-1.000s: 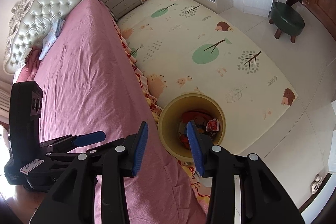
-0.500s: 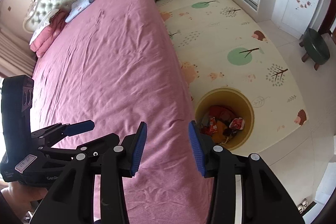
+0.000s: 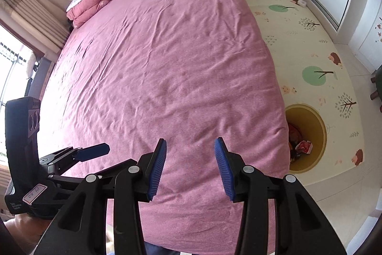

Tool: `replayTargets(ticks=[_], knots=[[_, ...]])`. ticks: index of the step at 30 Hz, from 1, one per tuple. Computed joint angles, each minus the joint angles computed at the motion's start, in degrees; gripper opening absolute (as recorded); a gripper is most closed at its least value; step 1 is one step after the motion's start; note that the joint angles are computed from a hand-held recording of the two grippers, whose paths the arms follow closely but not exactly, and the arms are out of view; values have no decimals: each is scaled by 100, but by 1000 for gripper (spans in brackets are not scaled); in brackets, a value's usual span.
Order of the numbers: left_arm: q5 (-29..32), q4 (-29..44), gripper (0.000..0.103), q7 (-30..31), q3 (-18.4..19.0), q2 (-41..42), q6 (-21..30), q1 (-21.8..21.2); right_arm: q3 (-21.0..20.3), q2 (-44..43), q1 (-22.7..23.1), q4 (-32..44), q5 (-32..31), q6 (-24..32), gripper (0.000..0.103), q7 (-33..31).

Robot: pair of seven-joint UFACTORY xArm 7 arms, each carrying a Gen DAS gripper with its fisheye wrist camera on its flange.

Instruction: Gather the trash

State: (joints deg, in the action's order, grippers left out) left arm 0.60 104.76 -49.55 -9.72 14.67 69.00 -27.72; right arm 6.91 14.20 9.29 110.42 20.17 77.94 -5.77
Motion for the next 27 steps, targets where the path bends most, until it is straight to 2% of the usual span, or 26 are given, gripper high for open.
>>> replayTargets(ticks=[3,9,14,15,19,22,27], knots=[[72,-336,86,-46,11,-369,-87,31,58,-37,106,99,-29,38,44,72],[732,-453,97,-436,-25,-840,118,23,119,-89,341,444,-187,118,49,381],[1263,-494,99,-735,-114,-1242,369,58,142,-187,528,819,-352,72,69,689],[1419,-471,99,-821,-148,-1312,451,60,143,-210,564,892,-404,30,74,741],[2014,-256,99,-1129,-301,-1509,866,63,152,-295,670,1149,-558,-127,81,865],[2359,59,99,-1278,-404,-1516,1294,42,170,-366,710,1227,-552,-188,83,916],[2714,314,99,-1461,-514,-1589,1584,-14,185,-584,748,1040,-467,-457,88,1006]])
